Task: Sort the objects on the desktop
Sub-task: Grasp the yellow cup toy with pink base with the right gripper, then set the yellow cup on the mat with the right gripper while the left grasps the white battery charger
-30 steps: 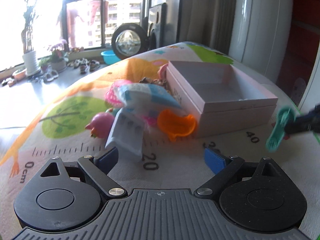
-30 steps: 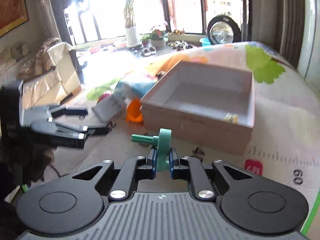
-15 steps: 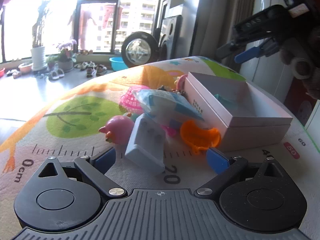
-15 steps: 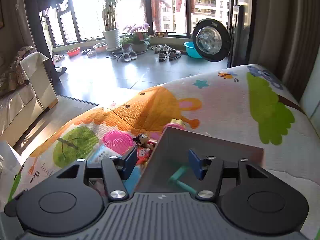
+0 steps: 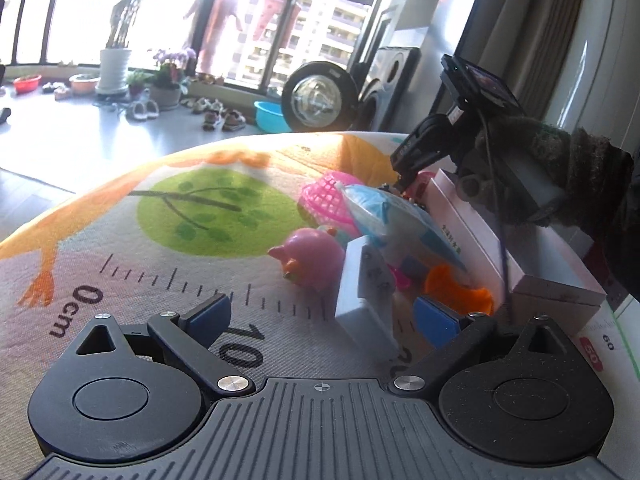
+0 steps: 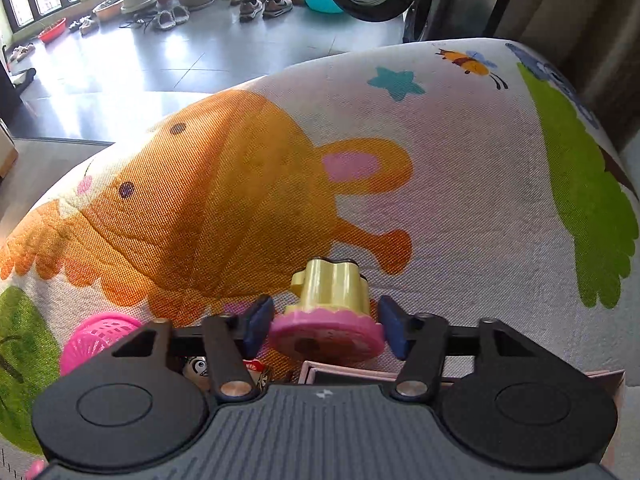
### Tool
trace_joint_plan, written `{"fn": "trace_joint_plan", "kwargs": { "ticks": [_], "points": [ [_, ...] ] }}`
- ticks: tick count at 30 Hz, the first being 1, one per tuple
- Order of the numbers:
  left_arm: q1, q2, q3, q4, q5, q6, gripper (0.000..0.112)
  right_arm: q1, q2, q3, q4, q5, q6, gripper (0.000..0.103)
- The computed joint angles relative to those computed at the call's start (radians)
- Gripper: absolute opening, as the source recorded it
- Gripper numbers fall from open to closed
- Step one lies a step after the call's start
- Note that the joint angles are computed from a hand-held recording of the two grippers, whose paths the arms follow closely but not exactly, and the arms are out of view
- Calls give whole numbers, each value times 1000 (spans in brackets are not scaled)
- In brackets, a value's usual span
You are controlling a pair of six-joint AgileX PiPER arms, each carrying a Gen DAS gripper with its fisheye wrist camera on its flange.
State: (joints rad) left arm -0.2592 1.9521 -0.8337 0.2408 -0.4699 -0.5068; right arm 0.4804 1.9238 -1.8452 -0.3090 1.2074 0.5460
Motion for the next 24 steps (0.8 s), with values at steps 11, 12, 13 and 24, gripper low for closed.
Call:
{"fn": "trace_joint_plan", "kwargs": {
  "ticks": [11, 12, 13, 24],
  "points": [
    [-103, -11, 9, -204, 21, 325, 102, 158, -616, 433, 124, -274, -83, 55],
    [-118, -13, 5, -261, 24, 382, 101, 185, -687, 474, 156, -252, -105, 55],
    [-135, -12, -2, -325, 27, 458, 101, 216, -744, 509, 170, -226, -107, 55],
    [-224, 56, -167, -892, 149, 1084, 46, 314, -1180, 941, 328, -27, 79, 46]
  ]
}}
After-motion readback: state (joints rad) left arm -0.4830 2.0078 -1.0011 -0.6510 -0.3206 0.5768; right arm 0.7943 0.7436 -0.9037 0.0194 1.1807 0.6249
